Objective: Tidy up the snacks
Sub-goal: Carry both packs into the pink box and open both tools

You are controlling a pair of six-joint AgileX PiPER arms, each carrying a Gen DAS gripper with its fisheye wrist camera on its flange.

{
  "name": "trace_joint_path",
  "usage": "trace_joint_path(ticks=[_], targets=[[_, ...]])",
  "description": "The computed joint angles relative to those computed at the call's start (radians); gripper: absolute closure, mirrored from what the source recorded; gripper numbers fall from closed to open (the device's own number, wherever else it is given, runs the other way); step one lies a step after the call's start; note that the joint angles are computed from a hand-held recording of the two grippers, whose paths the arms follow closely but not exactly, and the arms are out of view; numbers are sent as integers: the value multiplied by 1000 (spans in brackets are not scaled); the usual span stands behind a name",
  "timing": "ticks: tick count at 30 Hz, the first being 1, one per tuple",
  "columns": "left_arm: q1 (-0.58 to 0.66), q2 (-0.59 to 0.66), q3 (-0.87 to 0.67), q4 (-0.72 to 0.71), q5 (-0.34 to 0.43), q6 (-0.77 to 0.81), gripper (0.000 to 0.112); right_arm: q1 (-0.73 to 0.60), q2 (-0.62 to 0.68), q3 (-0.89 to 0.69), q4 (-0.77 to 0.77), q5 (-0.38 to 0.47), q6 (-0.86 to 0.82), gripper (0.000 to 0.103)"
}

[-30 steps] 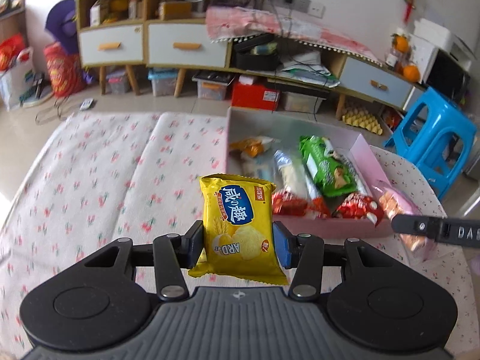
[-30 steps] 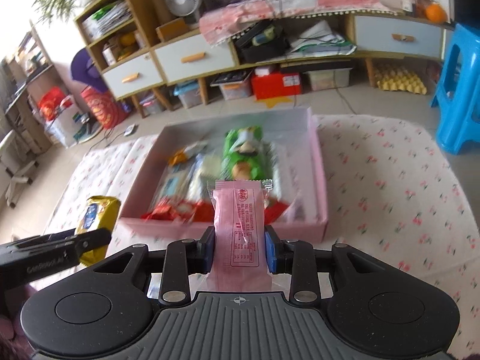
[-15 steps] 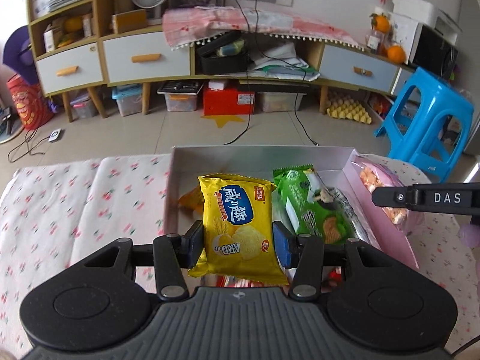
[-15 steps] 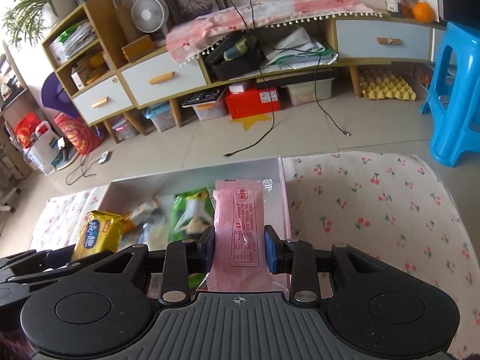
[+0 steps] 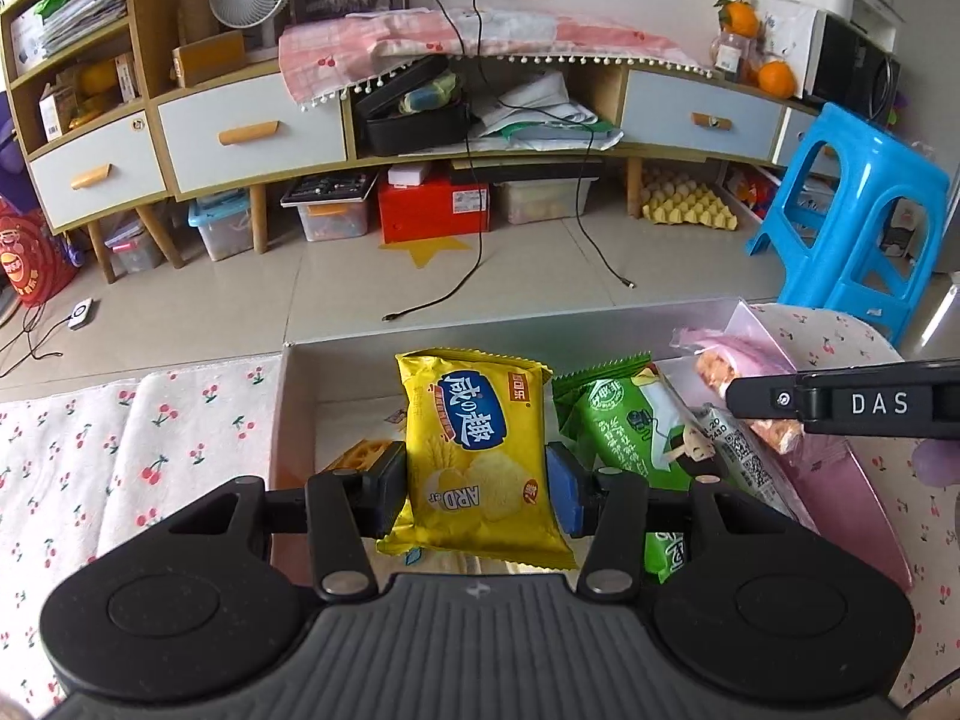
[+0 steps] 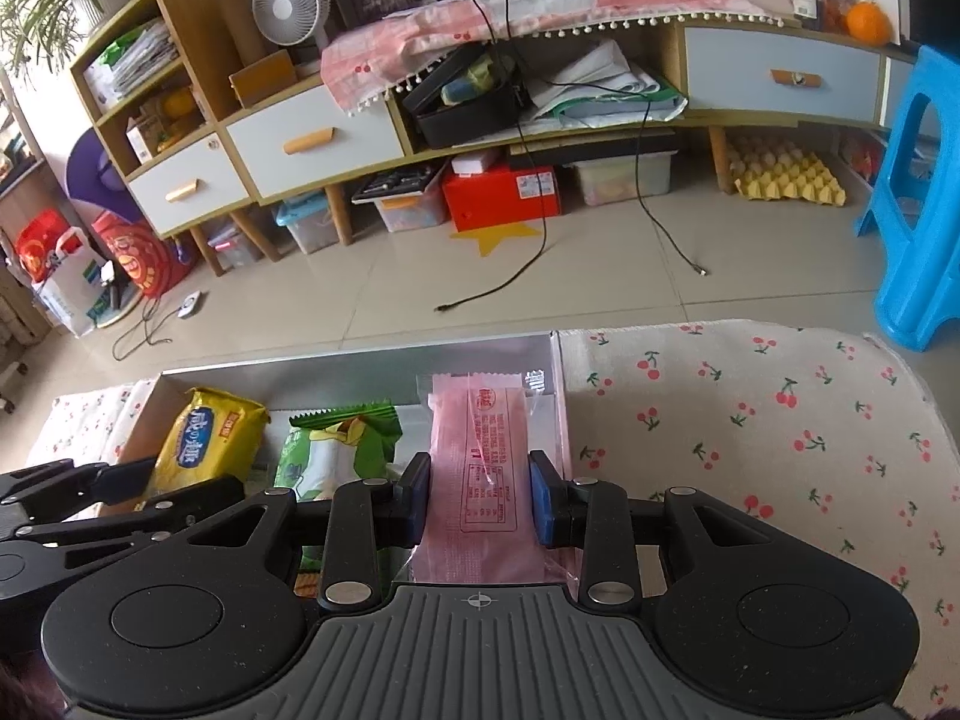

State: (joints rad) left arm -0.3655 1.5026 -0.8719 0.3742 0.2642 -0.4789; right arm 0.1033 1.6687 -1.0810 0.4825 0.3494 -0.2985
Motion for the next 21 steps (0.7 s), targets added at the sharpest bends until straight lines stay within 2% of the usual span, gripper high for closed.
trace_joint_path(ticks=[2,5,8,15,21], targets=[[-5,0,5,56,-6,-52,64,-1,1,5,27,-10,-28,67],[-21,-1,8,194,-2,-182,51,-9,3,4,52,-3,-39,60],[-16,-3,4,140,3,-133,49,-22,1,5,120,15,-92,55],[-31,-21,-1,126,44,-114,38,-16,-35,10,75,30,-47,46],[-45,-82,17,103,84,-99,34,-15,-103,29,-3,56,34,40]])
